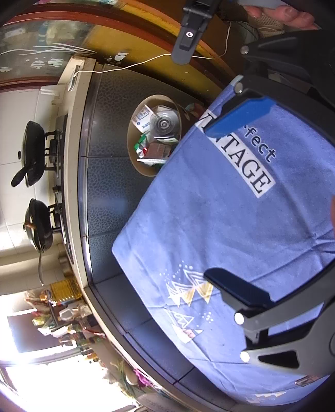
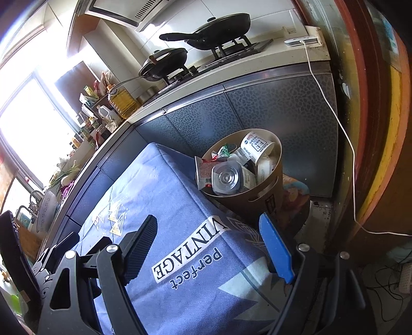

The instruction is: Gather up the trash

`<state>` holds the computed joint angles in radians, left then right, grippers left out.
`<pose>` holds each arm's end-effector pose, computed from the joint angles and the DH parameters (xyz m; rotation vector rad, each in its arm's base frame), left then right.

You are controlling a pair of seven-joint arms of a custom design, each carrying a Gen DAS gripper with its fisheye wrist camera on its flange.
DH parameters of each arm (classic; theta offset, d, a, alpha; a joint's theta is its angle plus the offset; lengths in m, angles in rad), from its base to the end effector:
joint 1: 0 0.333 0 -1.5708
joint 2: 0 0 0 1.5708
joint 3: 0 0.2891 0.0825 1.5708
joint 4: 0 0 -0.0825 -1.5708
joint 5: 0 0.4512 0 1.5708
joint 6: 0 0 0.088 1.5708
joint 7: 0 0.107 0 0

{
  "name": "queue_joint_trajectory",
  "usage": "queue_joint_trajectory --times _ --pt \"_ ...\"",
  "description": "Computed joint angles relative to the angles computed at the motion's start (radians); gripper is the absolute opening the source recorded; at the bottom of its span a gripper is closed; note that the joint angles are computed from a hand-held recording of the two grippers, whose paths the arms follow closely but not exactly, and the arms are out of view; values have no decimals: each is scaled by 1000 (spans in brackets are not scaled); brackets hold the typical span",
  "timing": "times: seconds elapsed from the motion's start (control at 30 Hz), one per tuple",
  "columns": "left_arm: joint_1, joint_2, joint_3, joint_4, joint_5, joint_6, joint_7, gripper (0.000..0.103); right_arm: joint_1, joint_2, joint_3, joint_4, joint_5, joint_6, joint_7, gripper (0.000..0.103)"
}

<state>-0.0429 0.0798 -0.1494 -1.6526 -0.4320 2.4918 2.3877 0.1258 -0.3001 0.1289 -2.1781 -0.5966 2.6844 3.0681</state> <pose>0.6892 -0.1283 0.6065 -0.9855 2.3016 -0.9136 0.5608 0.1698 0.5578 -0.8564 2.1146 -0.5233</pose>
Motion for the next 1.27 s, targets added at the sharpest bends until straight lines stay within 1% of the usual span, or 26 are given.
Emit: queue_joint_trajectory --times 0.17,0.3,0.43,0.7,0.87,1.1,1.27 --pt "-17 30 -9 35 47 -27 -26 97 -12 -26 -8 -37 10 13 15 81" --pt "-31 57 -14 61 94 -25 -59 97 -23 -28 -6 -47 7 15 13 81" --pt "-40 88 -16 98 132 -33 -97 97 -31 -19 -3 -41 -8 7 6 81" --pt "-49 136 -19 153 184 -47 -148 97 -30 12 -19 -23 5 35 -15 81" --pt "-41 143 -29 161 156 -61 -124 97 -28 23 -23 -17 13 41 -22 81" --pt "-44 128 -26 135 162 -30 -124 97 -29 17 -21 -23 12 30 -13 81" --pt "-41 126 -24 138 158 -42 -136 97 -27 15 -19 -20 9 26 -16 81"
